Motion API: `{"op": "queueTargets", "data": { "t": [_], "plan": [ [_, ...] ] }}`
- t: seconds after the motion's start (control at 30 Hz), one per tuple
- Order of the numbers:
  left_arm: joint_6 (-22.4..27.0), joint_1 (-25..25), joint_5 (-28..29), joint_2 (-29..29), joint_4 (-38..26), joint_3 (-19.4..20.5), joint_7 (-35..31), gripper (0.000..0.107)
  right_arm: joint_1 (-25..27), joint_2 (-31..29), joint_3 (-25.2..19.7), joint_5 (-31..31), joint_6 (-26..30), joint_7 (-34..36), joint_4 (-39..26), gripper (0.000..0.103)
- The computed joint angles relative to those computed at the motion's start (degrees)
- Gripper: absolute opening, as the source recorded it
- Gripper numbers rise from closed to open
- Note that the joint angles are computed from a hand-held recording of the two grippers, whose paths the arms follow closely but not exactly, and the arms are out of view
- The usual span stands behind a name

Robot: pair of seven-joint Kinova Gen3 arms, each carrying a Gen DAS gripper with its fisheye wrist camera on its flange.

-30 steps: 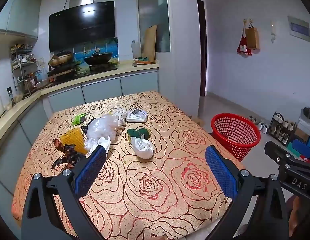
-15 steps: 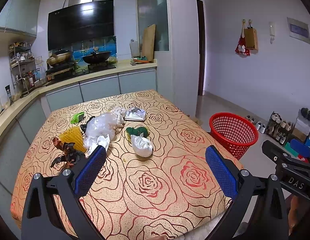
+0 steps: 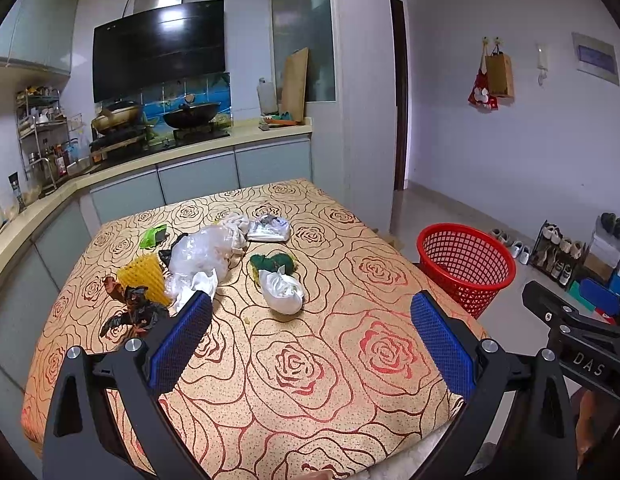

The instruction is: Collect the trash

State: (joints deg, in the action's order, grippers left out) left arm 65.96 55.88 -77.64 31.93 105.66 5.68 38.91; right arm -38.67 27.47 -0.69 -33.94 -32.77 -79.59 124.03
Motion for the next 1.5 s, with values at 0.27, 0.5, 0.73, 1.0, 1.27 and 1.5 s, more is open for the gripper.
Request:
{"op": "queueTargets", "data": {
  "t": [0.27,0.5,0.73,1.0,1.27,1.5],
  "plan": [
    [-0.43,-0.20,0.00,0.11,-0.17,-0.08,-0.30,0.096,0.13,0.16,-0.11,0.15,-0.17,-0.20,0.02,0.097],
    [-0.58,-0.24,-0.09,0.13,0.09,-0.16,0.24,0.096,0.12,0.36,-0.07,0.28,-0.17,-0.34,-0.08,0.097],
    [-0.49,-0.27,-0.22,-0.29,0.72,0.01,0.98,0.096,0.02,0.42,-0.21,0.23,-0.28,-0.51,-0.04,0.097],
    [-0.40,-0.39,-0.35,-0.37,0.97,0.21,1.30,0.096,-0.21,0.41,-0.04,0.02,-0.27,-0.30,-0.08,0.097],
    [-0.06,-0.31,-0.56,-0.44,1.33,0.35,1.85,0.096,-0.25,0.31,-0.09,-0.01,-0.40,-0.25,-0.01,0.097],
    [0.00,-0.40,-0.58,-0.50,1.41,0.52,1.93,0.096,-0.31,0.27,-0.12,-0.22,-0.41,-0.01,0.00,0.097]
  ]
}}
